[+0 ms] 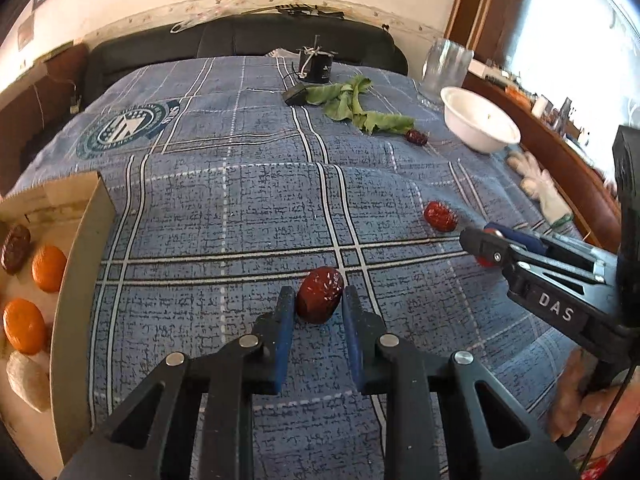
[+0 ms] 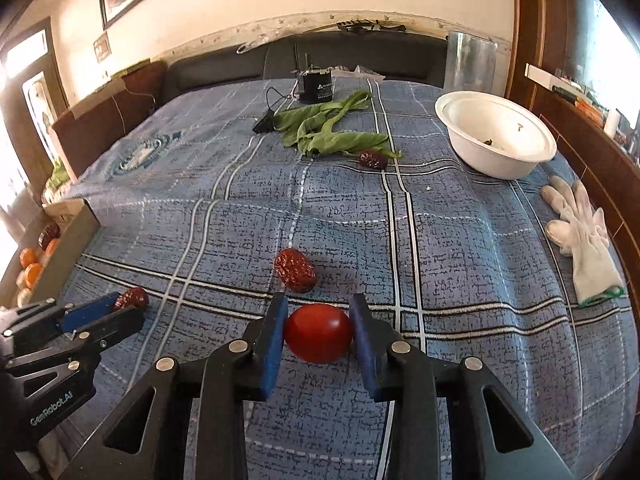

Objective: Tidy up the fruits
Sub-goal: 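Grasp a red date with the left tool while the right tool holds the tomato, then carry the date and tomato to the box and open both tools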

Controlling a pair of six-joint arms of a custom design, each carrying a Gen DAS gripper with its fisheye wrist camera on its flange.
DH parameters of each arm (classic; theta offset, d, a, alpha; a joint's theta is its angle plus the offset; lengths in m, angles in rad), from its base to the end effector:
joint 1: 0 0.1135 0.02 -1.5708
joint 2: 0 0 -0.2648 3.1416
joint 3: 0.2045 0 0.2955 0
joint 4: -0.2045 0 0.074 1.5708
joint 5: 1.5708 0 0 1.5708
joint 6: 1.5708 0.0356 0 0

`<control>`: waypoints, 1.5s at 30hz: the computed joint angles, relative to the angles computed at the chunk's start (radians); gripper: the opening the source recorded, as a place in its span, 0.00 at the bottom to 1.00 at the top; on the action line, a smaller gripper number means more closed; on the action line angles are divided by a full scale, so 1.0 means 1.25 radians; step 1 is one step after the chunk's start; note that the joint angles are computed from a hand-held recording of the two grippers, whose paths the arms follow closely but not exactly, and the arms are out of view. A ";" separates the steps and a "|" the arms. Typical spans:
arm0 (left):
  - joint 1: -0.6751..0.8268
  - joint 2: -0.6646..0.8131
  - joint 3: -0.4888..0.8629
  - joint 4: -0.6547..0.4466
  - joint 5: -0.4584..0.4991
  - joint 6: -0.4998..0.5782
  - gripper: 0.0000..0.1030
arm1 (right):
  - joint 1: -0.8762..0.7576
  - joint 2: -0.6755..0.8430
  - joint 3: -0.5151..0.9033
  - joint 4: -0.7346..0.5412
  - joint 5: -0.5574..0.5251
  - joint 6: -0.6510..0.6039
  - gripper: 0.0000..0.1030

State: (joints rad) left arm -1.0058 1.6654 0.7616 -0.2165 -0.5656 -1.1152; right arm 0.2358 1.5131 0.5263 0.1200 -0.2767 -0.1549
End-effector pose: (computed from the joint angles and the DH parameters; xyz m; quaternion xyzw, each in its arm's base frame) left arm 0.1856 -0.2571 0.0932 -0.1134 0.9312 -0.0543 0.3421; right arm 0.2743 0.0759 0.0870 -0.2271 0.9028 0.1432 0.3360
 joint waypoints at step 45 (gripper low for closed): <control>-0.225 -0.030 0.089 -0.351 -0.244 -0.286 0.22 | -0.094 -0.920 -0.327 -0.504 -0.128 0.114 0.34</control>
